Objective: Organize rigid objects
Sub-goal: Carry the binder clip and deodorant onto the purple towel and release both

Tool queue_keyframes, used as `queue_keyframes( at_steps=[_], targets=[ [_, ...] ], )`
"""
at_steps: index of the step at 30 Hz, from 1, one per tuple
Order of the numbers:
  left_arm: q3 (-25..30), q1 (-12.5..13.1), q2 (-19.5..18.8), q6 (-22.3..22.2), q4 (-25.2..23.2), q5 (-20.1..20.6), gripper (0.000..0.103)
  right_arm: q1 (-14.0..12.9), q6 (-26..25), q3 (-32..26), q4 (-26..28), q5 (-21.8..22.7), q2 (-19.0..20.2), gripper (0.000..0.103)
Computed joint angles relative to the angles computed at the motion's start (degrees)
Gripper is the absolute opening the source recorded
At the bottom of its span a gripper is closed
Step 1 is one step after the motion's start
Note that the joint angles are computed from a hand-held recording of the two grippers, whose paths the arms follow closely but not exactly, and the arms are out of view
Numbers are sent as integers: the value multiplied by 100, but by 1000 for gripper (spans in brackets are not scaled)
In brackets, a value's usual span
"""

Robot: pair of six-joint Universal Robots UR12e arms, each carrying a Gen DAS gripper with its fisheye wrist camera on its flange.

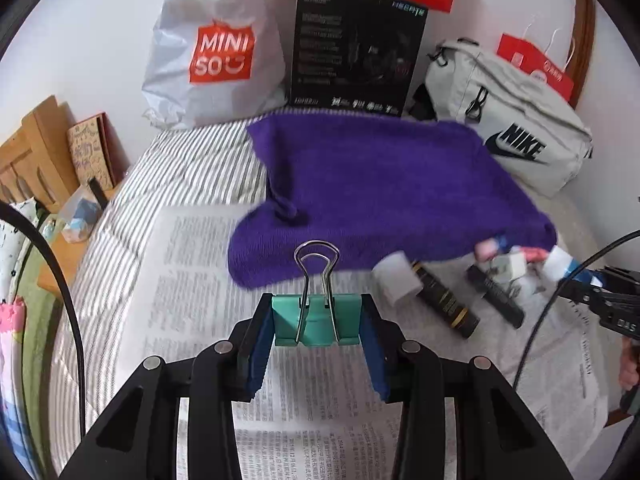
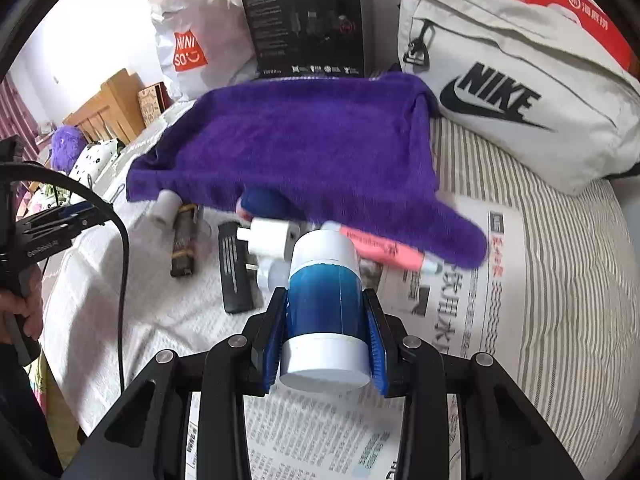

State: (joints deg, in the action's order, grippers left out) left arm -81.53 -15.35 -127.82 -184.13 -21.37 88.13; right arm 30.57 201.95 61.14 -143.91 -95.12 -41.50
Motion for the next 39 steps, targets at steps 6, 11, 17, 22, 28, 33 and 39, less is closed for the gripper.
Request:
queue_keyframes(
  at_steps=[6,11,17,22,28,33,39],
  targets=[
    [176,49,-13,143,75,-194,39,-60,-2,-309,-7,110,131,36],
    [439,85,-103,192,-142,-241,39,-76,-130,-724,172,13,295,36],
    [771,105,-225,268,-355,-288,39,-127,-179,-1154,330,-37,473,36],
    [1161,92,-424,392,-639,-326,39,-212,-175,-1576,515,42,698,36],
    [1658,79,-719,551,-942,-424,39,-274,-160,-2095,801,17,999,36],
    [2035,88,-964,564,-1177,-579,39,-312,-231,-2554,1139,26,1275,36],
    [2587,93,-1308,539,-1572,-622,39,-372,-344,-3423,1771,63,1763,36]
  ],
)
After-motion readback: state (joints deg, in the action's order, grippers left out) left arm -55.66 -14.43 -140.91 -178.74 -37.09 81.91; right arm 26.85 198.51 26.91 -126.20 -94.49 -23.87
